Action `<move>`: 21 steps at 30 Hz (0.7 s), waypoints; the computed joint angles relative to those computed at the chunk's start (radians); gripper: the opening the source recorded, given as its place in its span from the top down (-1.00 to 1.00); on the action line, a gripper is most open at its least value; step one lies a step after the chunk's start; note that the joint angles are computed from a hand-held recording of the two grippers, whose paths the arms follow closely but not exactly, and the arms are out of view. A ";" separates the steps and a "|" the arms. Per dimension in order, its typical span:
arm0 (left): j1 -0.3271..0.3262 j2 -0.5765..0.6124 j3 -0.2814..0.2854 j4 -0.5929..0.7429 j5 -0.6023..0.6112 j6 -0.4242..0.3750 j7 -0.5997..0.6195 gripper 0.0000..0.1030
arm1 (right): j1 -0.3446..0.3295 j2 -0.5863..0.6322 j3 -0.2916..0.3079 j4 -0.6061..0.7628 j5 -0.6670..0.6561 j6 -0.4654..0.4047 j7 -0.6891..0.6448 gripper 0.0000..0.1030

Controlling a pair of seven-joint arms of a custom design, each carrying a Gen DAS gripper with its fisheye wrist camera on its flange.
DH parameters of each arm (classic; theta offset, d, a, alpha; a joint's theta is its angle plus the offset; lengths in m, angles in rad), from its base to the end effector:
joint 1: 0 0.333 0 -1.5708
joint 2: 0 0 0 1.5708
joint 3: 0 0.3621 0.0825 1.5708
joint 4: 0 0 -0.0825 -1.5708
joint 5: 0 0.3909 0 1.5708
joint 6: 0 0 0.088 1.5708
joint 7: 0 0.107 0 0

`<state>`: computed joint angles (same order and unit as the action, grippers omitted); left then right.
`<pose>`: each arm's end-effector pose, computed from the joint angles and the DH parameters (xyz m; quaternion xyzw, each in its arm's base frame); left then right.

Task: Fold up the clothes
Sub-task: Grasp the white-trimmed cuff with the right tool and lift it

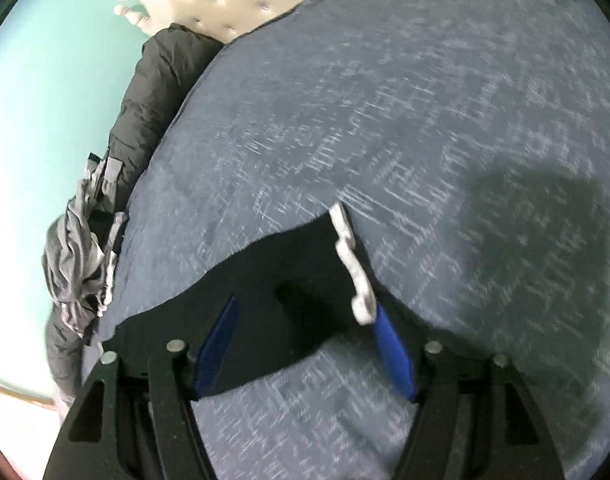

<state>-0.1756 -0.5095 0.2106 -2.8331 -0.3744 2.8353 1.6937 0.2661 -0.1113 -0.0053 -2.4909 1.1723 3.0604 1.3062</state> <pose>0.3644 0.0315 0.4236 -0.7564 0.5922 -0.2659 0.0805 0.4749 0.0513 0.4150 -0.4284 0.8294 -0.0370 0.3567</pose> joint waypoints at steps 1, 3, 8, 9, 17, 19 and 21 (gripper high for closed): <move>0.004 0.002 -0.008 0.001 0.005 -0.001 -0.005 0.12 | -0.002 0.006 0.002 0.003 -0.017 0.007 0.004 0.52; 0.010 0.005 -0.021 0.004 0.014 -0.005 -0.016 0.11 | 0.003 0.017 -0.001 0.015 -0.008 0.020 -0.026 0.79; 0.009 -0.002 -0.029 0.013 0.019 -0.021 -0.035 0.11 | 0.005 0.028 -0.009 0.099 0.196 0.029 -0.296 0.87; 0.008 -0.004 -0.029 0.015 0.019 -0.025 -0.037 0.11 | -0.005 0.028 -0.009 0.121 0.185 0.026 -0.314 0.87; 0.037 -0.020 -0.070 0.034 0.074 -0.063 -0.081 0.10 | -0.062 0.061 0.001 0.256 -0.080 -0.008 -0.201 0.87; 0.031 -0.019 -0.071 0.040 0.077 -0.065 -0.085 0.10 | -0.067 0.068 0.006 0.262 -0.142 -0.018 -0.153 0.87; 0.026 -0.019 -0.072 0.044 0.078 -0.067 -0.090 0.10 | -0.064 0.069 0.006 0.264 -0.129 -0.021 -0.168 0.87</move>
